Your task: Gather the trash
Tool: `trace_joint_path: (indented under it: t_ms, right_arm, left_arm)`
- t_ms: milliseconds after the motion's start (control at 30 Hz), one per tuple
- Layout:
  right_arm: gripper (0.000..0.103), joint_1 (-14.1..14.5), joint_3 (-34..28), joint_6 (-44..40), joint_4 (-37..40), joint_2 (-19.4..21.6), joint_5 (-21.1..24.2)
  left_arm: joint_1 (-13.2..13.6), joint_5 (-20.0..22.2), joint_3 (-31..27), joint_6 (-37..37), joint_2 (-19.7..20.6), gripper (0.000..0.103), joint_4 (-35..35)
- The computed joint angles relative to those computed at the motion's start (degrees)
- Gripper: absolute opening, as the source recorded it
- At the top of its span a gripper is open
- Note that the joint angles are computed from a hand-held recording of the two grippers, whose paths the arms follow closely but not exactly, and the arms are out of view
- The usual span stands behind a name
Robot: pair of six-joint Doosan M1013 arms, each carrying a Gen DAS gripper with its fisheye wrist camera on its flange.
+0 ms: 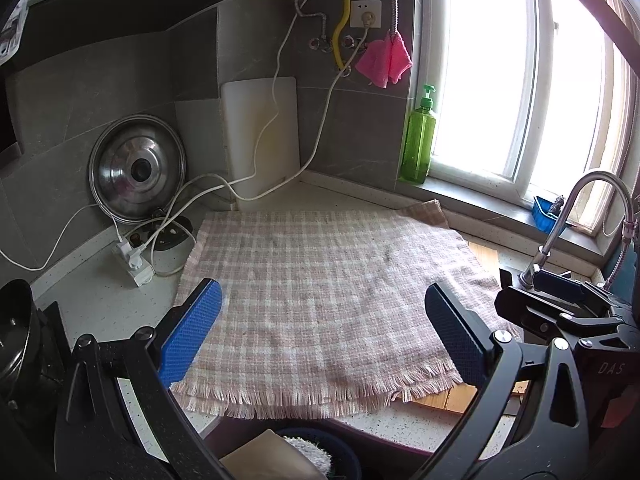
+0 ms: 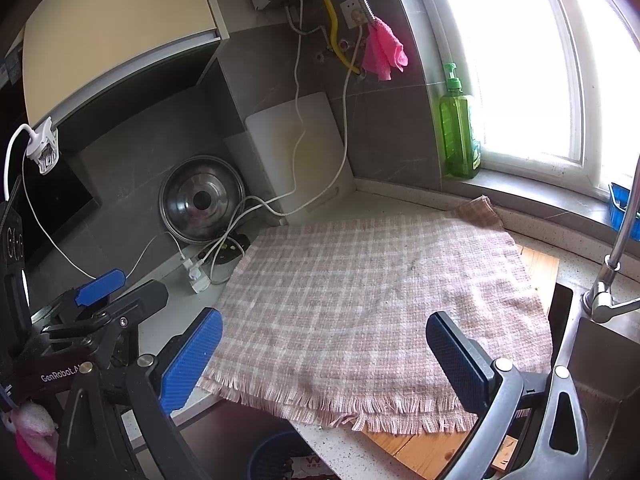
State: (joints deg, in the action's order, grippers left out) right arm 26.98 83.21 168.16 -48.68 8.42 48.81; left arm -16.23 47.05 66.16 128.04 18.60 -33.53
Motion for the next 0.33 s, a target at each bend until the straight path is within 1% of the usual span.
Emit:
trace_joint_path:
  t_ms: [133, 267, 333]
  right_arm:
    - [0.103, 0.0, 0.0, 0.1, 0.0, 0.0, 0.3]
    - [0.103, -0.1, 0.2, 0.6, 0.1, -0.1, 0.3]
    - [0.103, -0.2, 0.3, 0.6, 0.3, -0.1, 0.2]
  left_arm:
    - [-0.1, -0.8, 0.5, -0.2, -0.3, 0.103, 0.3]
    - [-0.1, -3.3, 1.5, 1.3, -0.9, 0.103, 0.3]
    - [0.1, -2.7, 1.2, 1.6, -0.6, 0.103, -0.1]
